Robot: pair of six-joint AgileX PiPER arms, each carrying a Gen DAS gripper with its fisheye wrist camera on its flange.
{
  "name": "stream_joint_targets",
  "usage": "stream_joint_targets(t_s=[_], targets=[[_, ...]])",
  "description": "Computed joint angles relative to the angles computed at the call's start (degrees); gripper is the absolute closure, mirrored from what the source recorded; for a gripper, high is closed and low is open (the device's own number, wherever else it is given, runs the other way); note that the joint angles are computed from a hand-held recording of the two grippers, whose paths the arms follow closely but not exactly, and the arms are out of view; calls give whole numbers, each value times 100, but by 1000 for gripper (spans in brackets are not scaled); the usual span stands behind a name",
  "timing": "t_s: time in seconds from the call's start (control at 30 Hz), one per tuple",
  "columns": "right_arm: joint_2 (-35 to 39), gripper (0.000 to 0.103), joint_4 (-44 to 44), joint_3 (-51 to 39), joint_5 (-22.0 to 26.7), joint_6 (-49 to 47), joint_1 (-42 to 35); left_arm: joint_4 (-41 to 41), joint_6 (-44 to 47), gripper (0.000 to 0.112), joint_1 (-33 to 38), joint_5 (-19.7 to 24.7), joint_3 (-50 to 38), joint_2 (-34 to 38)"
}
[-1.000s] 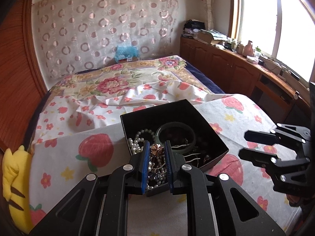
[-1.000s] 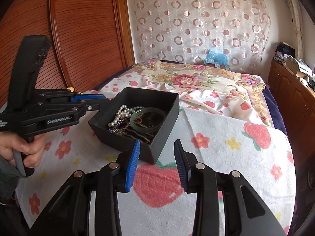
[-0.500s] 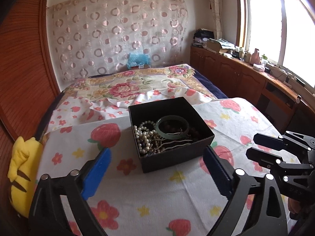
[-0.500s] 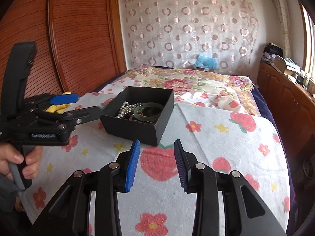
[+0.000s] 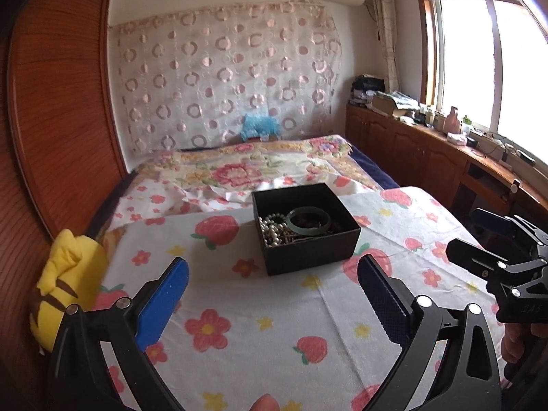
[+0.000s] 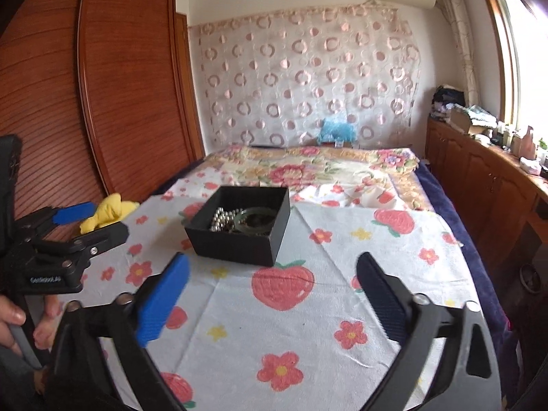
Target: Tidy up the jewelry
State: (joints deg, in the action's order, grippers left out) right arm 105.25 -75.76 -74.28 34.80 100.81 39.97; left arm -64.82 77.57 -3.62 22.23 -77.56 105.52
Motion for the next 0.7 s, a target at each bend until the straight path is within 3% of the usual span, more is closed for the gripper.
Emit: stream_joint_targets(t_s=[0.2,0.7], targets=[[-235,3,-273,134,540,446,303,-690,687,17,56,-133,568,-577],[-354,3,-366,235,808,583,601,-1212,1086,17,147,-46,889,-817]])
